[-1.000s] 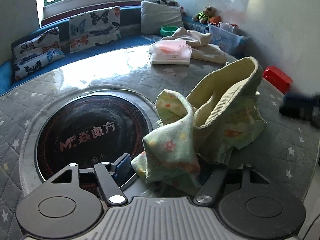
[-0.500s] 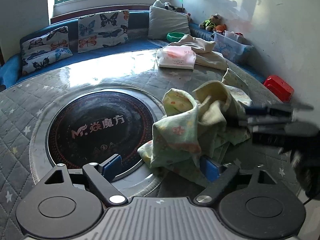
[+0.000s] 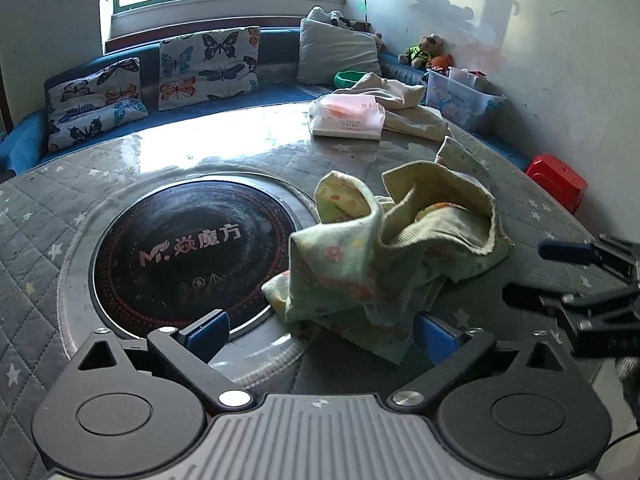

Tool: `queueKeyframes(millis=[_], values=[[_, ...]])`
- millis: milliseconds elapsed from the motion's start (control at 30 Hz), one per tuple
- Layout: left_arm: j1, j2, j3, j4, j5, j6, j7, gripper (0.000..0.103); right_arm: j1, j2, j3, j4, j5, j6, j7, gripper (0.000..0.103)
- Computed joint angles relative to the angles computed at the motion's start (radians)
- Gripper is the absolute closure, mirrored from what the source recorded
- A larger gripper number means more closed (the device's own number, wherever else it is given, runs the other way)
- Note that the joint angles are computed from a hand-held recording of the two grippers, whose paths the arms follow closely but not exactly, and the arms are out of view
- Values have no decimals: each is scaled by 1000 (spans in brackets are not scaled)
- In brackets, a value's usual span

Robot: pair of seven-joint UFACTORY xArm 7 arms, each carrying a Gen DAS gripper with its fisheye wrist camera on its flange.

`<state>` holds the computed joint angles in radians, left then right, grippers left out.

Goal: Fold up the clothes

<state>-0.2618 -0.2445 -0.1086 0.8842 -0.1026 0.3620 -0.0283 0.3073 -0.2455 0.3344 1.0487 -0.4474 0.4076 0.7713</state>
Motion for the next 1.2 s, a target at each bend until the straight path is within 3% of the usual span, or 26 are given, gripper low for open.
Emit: queueKeyframes(millis=[133,267,667,1200], values=[[21,-16,-26,-24,54,-6,-56,0,-9,-26,25,-25,-23,19,53,4],[21,-35,-29,-45,68,-10,-89,0,-12,-45,38,-47,-36,32,99,0],[48,-70,-75,-96,182,-17,-225,0,15,-75,43,-100,23,46,137,0],[36,-75,-84,-113,226,-2,-286,0,15,-72,55,-100,12,53,161,0]])
